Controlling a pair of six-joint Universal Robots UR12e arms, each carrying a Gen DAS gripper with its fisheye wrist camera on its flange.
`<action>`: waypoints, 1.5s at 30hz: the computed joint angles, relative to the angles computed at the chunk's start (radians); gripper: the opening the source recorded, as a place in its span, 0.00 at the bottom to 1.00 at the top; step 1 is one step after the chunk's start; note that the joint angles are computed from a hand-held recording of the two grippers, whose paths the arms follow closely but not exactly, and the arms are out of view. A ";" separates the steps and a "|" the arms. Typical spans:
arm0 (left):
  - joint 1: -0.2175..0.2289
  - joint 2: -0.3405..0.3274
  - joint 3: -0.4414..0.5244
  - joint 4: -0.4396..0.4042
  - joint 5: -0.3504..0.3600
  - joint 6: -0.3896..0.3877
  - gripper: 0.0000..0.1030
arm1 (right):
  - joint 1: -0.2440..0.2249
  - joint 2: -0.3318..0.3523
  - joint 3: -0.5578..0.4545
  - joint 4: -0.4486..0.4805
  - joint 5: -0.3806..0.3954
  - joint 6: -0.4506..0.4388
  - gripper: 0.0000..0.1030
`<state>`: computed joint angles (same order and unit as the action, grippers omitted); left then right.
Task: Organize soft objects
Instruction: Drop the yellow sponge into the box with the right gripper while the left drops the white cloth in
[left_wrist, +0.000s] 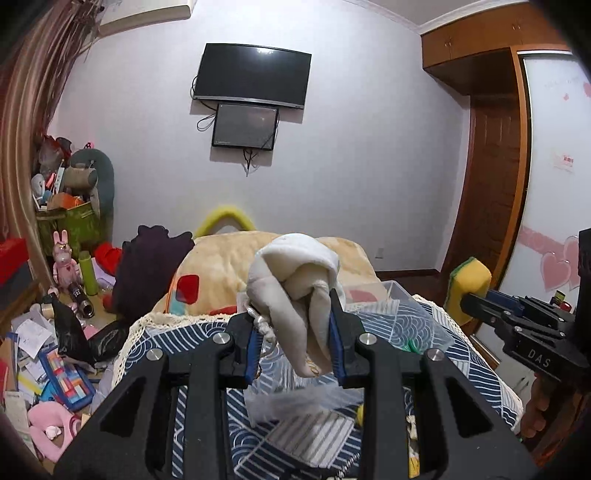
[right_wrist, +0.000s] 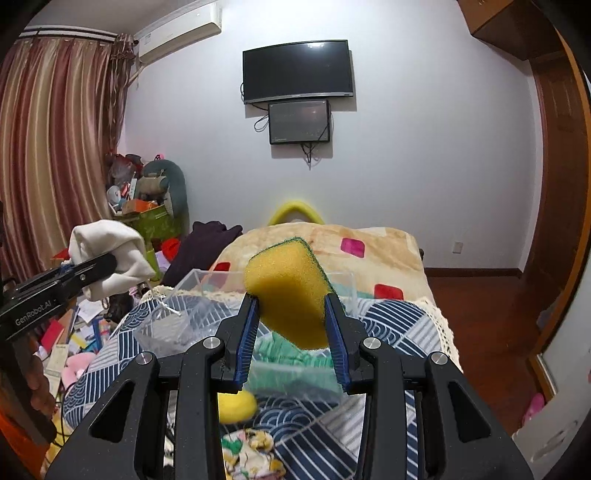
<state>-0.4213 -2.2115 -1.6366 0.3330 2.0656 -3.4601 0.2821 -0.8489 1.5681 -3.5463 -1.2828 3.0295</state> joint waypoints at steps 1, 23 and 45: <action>0.003 -0.004 0.006 -0.008 -0.006 -0.003 0.30 | 0.003 0.003 -0.007 0.004 -0.003 -0.003 0.32; 0.037 -0.086 0.114 -0.245 -0.185 -0.047 0.30 | 0.032 0.058 -0.115 0.247 -0.061 -0.089 0.32; 0.024 -0.056 0.091 -0.242 -0.138 -0.040 0.68 | 0.014 0.037 -0.095 0.259 -0.003 -0.061 0.57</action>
<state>-0.3970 -2.2673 -1.5456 0.0907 1.9272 -3.5002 0.2966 -0.8119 1.4728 -3.2874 -1.2861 2.9686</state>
